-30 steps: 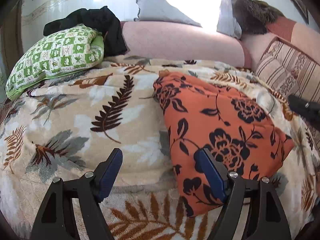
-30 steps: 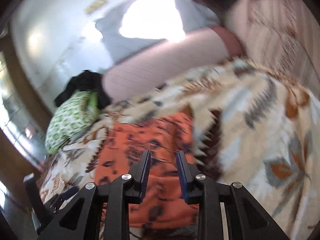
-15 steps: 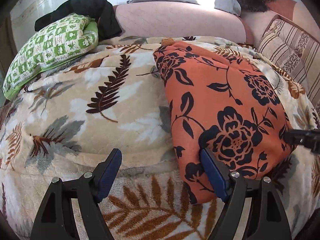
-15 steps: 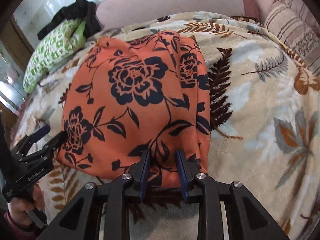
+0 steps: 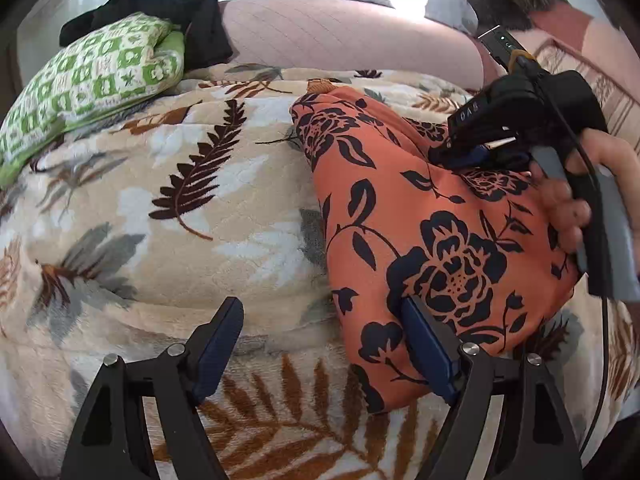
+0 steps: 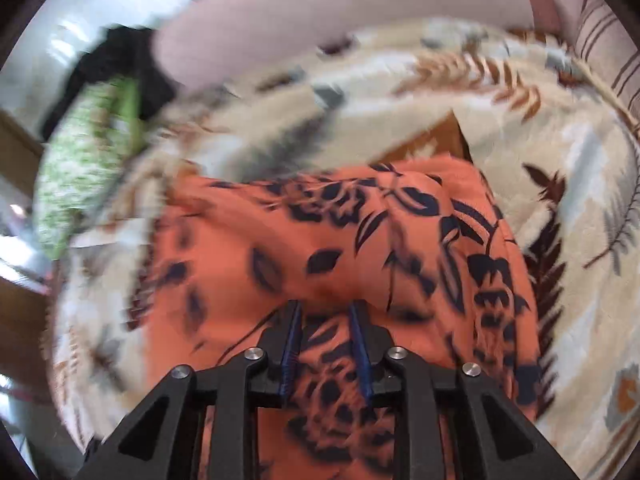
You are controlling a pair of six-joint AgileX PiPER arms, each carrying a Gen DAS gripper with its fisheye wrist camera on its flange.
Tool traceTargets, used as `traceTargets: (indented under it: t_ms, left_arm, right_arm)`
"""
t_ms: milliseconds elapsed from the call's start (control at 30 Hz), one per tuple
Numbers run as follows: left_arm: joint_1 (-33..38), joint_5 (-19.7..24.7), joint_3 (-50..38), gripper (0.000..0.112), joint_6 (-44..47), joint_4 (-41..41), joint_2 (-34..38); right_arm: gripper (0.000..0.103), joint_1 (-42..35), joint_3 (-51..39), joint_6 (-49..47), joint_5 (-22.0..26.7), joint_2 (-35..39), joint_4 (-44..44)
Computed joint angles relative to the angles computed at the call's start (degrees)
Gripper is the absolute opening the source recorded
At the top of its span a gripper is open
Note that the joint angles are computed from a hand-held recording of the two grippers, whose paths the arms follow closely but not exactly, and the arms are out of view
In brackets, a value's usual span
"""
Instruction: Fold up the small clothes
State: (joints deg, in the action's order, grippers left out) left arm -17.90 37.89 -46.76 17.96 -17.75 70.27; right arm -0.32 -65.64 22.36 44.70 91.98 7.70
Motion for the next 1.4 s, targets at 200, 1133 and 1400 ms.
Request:
traceTargets:
  t_ms: [200,1133,1400]
  left_arm:
    - [2.96,3.36,-0.99,0.083,4.21,-4.02,0.24]
    - [-4.12,-0.91,-0.93,0.088,-9.81,8.29,-0.02]
    - [-5.68,-3.29,0.04,0.088,-13.28,11.70,-2.51]
  right_arm:
    - [0.015,1.68,-8.19,-6.52,0.35,-0.11,6.96]
    - [0.020,4.13,28.99,6.90,-0.67,-36.65,-4.34]
    - [0.024,0.02,32.20,8.26,-7.84,-49.36,-3.40]
